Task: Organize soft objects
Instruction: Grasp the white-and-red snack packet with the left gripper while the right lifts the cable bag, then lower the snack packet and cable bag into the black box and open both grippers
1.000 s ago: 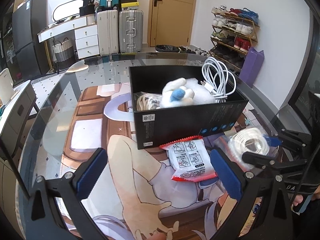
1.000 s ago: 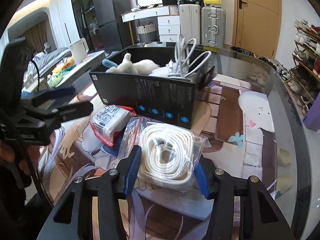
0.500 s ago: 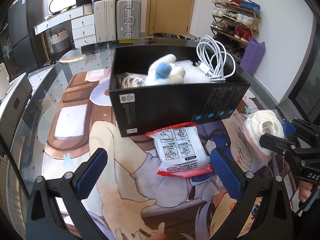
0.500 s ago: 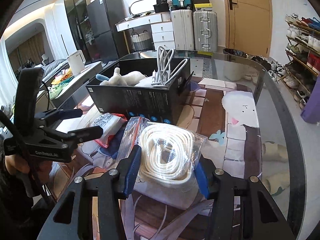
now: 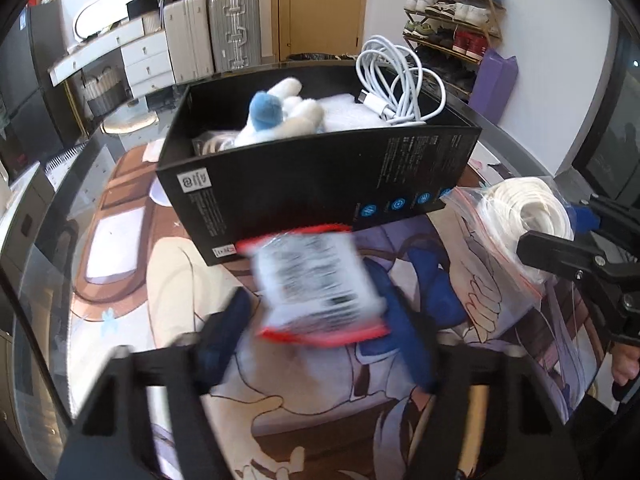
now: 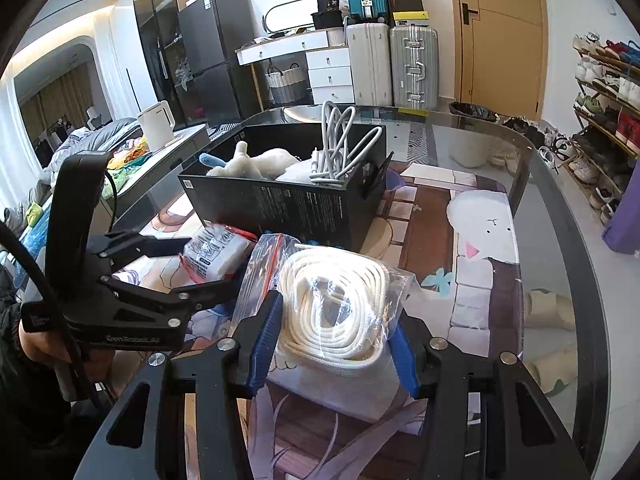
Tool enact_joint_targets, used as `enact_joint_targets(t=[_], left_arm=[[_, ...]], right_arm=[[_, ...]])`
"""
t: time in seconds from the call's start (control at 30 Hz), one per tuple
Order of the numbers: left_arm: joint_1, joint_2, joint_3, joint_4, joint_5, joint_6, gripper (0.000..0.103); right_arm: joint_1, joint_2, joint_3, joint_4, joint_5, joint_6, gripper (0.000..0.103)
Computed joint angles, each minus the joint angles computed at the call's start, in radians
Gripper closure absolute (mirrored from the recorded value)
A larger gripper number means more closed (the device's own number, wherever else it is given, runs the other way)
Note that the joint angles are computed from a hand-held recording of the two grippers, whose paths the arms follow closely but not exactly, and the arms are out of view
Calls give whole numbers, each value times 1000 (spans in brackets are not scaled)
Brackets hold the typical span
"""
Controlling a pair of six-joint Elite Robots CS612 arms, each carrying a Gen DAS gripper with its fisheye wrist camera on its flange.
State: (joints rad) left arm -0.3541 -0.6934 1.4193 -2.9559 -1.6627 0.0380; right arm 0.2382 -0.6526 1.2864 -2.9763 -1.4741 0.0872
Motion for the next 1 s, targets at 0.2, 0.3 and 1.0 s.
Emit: enact_joint_targets(t=[0.2, 0.3, 1.0], left_arm=[[16, -4, 5, -14, -59, -12, 50], [23, -9, 12, -35, -83, -12, 50], [52, -39, 27, -211, -97, -110, 50]], right_arm=[[2, 0, -3, -5, -1, -7, 52], [3, -3, -2, -13, -1, -12, 52], [15, 7, -61, -97, -27, -21, 52]])
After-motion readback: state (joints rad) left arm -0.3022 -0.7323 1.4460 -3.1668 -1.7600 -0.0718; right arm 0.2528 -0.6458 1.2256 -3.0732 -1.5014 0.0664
